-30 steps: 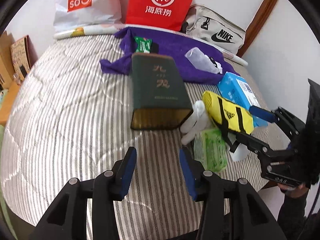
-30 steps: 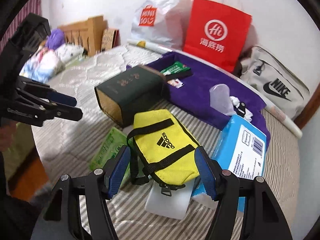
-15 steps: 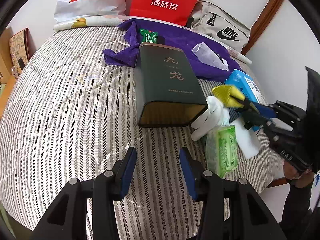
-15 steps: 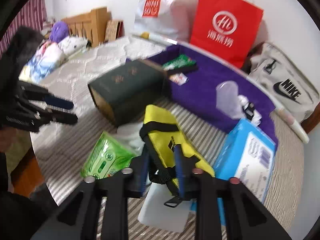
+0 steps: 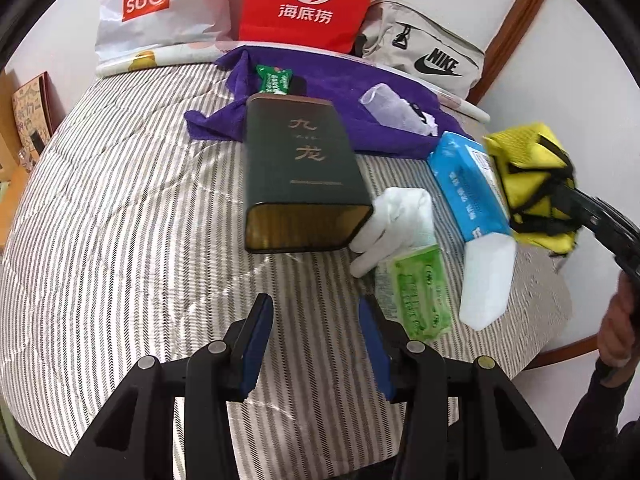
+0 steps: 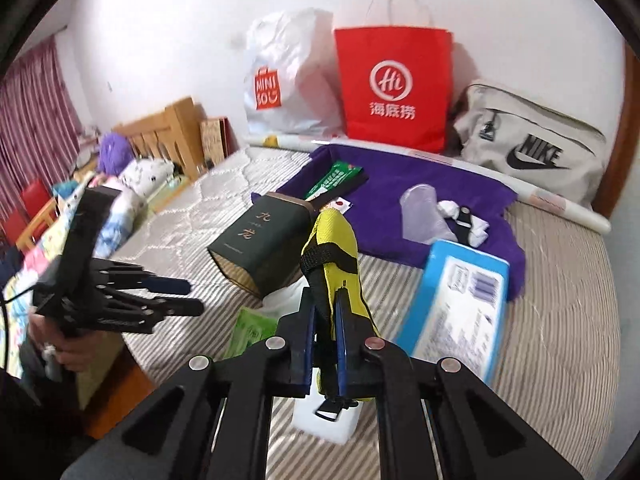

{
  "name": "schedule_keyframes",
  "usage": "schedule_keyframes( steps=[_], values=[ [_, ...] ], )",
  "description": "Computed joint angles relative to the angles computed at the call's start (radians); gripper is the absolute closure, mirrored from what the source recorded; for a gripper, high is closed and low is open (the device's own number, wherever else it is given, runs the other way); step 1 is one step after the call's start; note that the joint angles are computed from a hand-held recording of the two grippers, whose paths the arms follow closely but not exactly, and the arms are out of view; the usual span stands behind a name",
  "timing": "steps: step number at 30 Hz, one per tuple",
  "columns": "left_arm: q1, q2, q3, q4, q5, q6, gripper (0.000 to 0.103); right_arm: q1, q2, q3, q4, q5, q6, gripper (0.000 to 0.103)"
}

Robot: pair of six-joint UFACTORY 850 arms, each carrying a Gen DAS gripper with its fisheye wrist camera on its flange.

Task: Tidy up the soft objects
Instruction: 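Lift the yellow pouch with right while left grasps the green tissue pack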

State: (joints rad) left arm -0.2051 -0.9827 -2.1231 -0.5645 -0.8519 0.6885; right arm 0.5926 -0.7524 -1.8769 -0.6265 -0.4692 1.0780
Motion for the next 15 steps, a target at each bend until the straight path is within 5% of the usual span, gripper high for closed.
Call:
schedule_keyframes(
  steps=[9, 15],
  values=[
    [-0.023, 0.024, 0.051, -0.033, -0.014, 0.025, 0.060, 0.029, 0.121, 0.226, -0.254, -0.034, 0.392, 0.094],
    [-0.025, 0.020, 0.041, -0.019, -0.025, 0.008, 0.060, 0.000, 0.133, 0.265, -0.451, 0.140, 0.650, 0.094]
  ],
)
